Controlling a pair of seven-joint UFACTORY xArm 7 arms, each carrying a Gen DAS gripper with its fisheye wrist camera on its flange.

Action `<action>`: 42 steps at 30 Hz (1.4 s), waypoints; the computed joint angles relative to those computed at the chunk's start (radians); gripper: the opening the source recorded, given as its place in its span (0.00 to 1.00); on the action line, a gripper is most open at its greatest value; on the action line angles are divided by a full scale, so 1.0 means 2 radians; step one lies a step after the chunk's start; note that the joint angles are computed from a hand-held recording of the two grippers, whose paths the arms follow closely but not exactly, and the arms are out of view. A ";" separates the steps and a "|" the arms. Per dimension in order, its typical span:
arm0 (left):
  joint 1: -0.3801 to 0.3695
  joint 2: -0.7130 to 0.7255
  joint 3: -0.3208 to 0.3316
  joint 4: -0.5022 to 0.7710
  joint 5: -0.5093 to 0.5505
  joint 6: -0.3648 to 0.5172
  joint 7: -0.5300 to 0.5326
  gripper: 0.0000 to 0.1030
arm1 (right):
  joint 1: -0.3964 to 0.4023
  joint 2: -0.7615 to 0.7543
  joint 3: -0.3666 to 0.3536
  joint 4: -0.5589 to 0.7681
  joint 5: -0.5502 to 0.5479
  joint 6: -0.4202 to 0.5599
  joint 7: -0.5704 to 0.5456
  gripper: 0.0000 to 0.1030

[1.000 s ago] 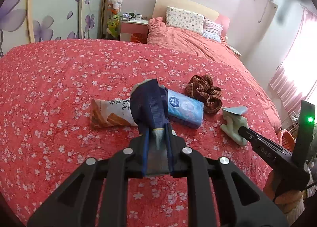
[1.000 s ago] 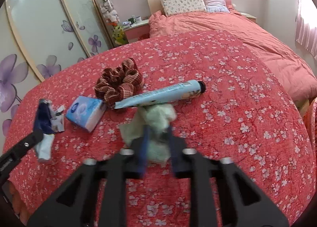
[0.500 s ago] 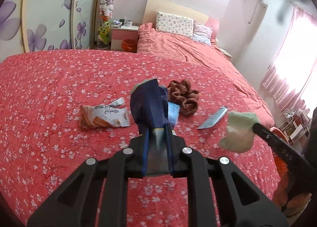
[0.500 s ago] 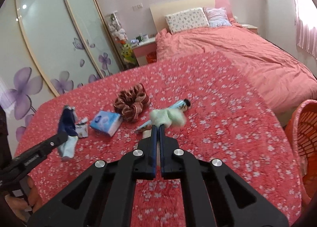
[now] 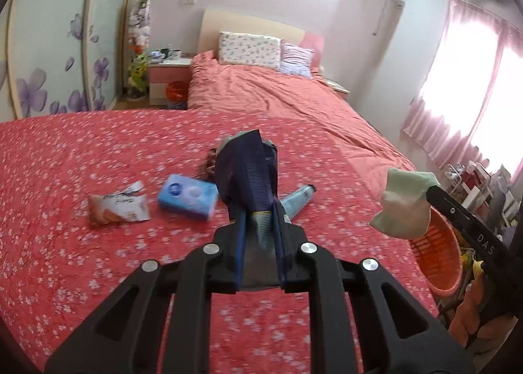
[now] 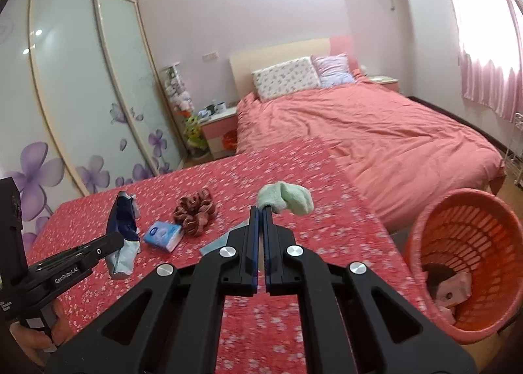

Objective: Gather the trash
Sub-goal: 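Carry sock and green cloth over the orange basket and open both tools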

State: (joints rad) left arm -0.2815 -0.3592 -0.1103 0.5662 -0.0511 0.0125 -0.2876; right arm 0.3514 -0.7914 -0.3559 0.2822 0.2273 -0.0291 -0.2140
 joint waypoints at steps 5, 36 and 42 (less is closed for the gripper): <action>-0.019 0.011 -0.009 0.018 -0.002 0.000 -0.002 0.16 | -0.044 -0.023 0.009 -0.017 -0.008 -0.009 -0.001 0.03; -0.196 0.190 -0.046 0.198 -0.232 -0.014 0.223 0.16 | -0.170 -0.046 -0.091 -0.028 -0.006 -0.044 -0.050 0.03; -0.162 0.226 -0.098 0.236 -0.248 -0.007 0.250 0.16 | -0.161 -0.036 -0.114 -0.021 -0.003 -0.054 -0.053 0.03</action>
